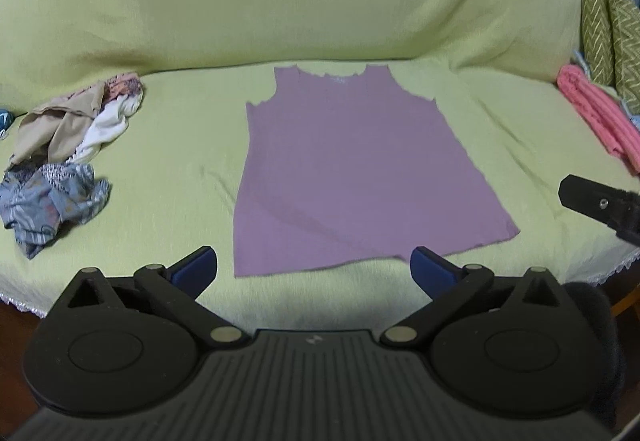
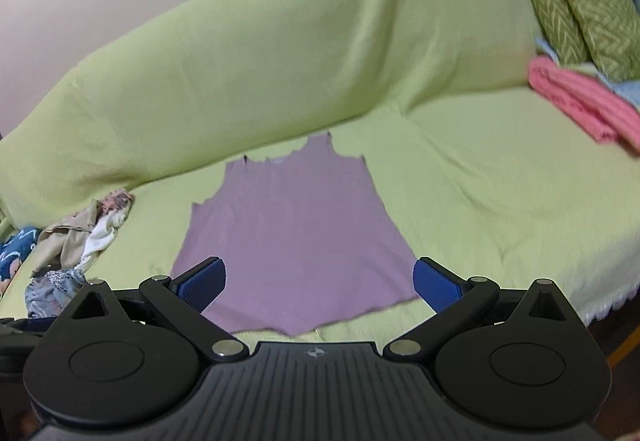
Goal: Fold clothes
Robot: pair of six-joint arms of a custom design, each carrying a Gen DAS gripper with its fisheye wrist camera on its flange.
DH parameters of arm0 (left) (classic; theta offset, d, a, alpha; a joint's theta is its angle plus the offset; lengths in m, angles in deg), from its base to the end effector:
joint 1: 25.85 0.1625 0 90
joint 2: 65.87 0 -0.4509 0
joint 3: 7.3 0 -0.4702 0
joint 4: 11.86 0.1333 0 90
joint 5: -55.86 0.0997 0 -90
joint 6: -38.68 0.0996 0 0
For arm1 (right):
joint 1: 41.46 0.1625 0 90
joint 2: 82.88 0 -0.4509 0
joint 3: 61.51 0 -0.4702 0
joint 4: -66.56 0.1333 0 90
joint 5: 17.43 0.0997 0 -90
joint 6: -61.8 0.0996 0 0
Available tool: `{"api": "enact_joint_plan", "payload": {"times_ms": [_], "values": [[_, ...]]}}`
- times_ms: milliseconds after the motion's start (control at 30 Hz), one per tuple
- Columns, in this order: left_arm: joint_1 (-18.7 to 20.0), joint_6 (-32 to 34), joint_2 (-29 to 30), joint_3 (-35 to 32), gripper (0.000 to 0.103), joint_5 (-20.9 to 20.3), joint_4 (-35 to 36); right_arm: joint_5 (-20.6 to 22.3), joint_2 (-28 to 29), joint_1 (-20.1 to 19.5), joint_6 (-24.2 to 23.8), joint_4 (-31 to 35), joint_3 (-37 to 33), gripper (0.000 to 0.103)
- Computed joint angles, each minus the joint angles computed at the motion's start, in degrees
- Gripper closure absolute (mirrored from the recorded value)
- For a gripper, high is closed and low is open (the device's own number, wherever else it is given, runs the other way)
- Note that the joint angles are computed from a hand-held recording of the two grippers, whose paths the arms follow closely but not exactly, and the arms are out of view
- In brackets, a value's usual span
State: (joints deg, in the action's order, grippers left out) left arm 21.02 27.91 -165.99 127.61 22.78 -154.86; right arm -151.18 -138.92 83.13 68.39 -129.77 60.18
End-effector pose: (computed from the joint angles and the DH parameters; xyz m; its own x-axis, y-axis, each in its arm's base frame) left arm -0.1280 -0.4537 0.3176 -0.6885 0.0493 -0.7235 0.5301 0.7151 -0.4557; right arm 0.3756 -0.4312 0.1185 -0.8944 0.0329 0.4461 -0.3301 0.6247 -0.7077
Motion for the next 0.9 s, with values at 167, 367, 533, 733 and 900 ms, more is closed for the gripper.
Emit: {"api": "enact_joint_plan", "payload": {"times_ms": [167, 367, 533, 733, 900], "values": [[0.1, -1.7, 0.9, 0.2, 0.001, 1.2, 2.3, -0.1, 0.3, -0.8, -0.5, 1.9, -0.1, 0.0], [1.5, -4.1, 2.0, -1.3, 0.001, -0.5, 4.4, 1.8, 0.9, -2.4, -2.1, 3.3, -0.4, 0.0], [2.9, -3.8, 3.8, -2.3, 0.001, -1.4, 3.8, 2.1, 1.6, -3.6, -1.5, 4.3, -0.7, 0.0], [5.0, -3.9, 5.6, -3.5, 0.001, -3.7, 4.6, 2.3, 2.2, -4.9, -0.1, 7.5, -1.5, 0.0], [6.9, -4.1, 6.9, -4.7, 0.001, -4.6, 4.9, 2.4, 3.2, -5.4, -0.2, 10.0, -3.0, 0.0]]}}
